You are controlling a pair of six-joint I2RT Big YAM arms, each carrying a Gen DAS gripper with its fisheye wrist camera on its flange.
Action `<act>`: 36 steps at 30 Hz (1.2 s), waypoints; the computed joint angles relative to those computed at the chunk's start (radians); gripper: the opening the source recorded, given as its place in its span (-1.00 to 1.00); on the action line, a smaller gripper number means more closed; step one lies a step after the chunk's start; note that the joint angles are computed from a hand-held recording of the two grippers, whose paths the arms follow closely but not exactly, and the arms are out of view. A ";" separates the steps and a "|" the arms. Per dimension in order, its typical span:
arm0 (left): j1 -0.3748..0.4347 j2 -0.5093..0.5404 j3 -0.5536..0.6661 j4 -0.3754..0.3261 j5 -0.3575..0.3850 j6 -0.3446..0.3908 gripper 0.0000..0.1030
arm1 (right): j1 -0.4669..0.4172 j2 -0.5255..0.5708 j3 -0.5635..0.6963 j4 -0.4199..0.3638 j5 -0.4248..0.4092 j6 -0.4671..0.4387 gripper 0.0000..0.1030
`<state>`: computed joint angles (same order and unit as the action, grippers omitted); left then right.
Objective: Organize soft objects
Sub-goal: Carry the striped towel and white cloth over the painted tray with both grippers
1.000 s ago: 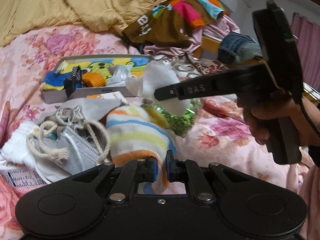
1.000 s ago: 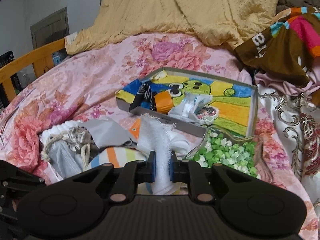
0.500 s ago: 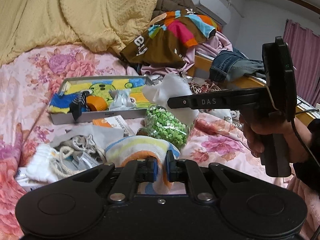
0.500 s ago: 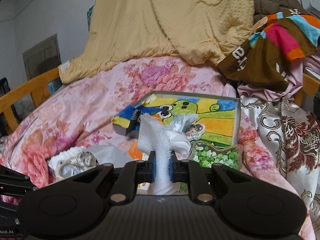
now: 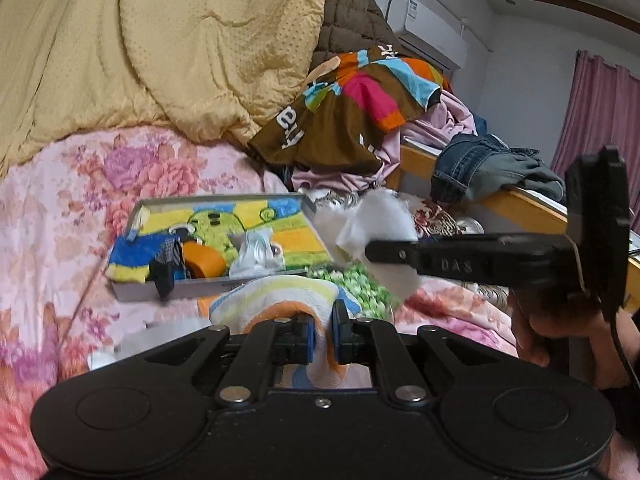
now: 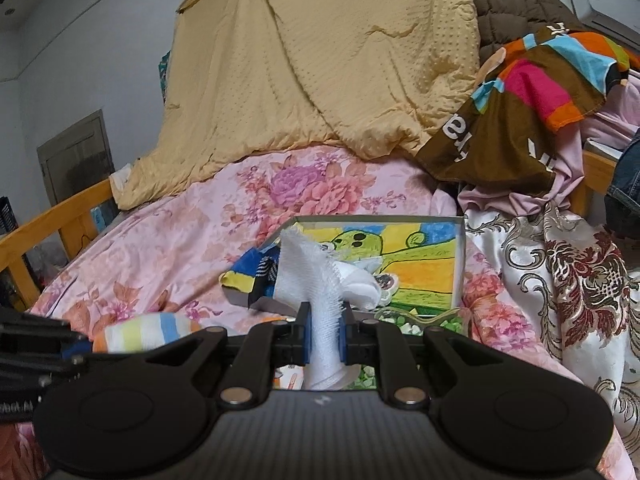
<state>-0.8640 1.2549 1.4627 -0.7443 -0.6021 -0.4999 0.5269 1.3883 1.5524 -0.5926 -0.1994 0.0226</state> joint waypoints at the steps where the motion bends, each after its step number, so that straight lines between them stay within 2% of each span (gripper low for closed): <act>1: 0.009 0.008 0.012 0.002 0.007 0.017 -0.84 | -0.001 0.001 -0.001 0.006 0.002 0.002 -0.73; 6: 0.060 0.053 0.070 0.028 0.048 0.095 -0.83 | -0.006 0.014 0.002 0.026 0.023 0.024 -0.73; 12: 0.130 0.119 0.146 0.044 0.102 0.151 -0.83 | -0.015 0.056 0.035 0.043 0.057 0.074 -0.73; 16: 0.181 0.163 0.187 0.047 0.144 0.132 -0.83 | -0.014 0.110 0.092 0.039 0.082 0.118 -0.73; 23: 0.254 0.237 0.250 0.058 0.187 0.116 -0.83 | -0.004 0.198 0.175 0.024 0.113 0.106 -0.73; 33: 0.310 0.314 0.314 0.072 0.235 0.131 -0.82 | -0.007 0.277 0.265 0.010 0.110 0.133 -0.73; 36: 0.325 0.339 0.335 0.067 0.255 0.112 -0.82 | -0.011 0.297 0.290 0.004 0.101 0.144 -0.73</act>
<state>-0.5389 1.5944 1.7978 -0.6776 -0.3468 -0.3879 0.5157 1.6852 1.8428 -0.5882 -0.0984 0.1663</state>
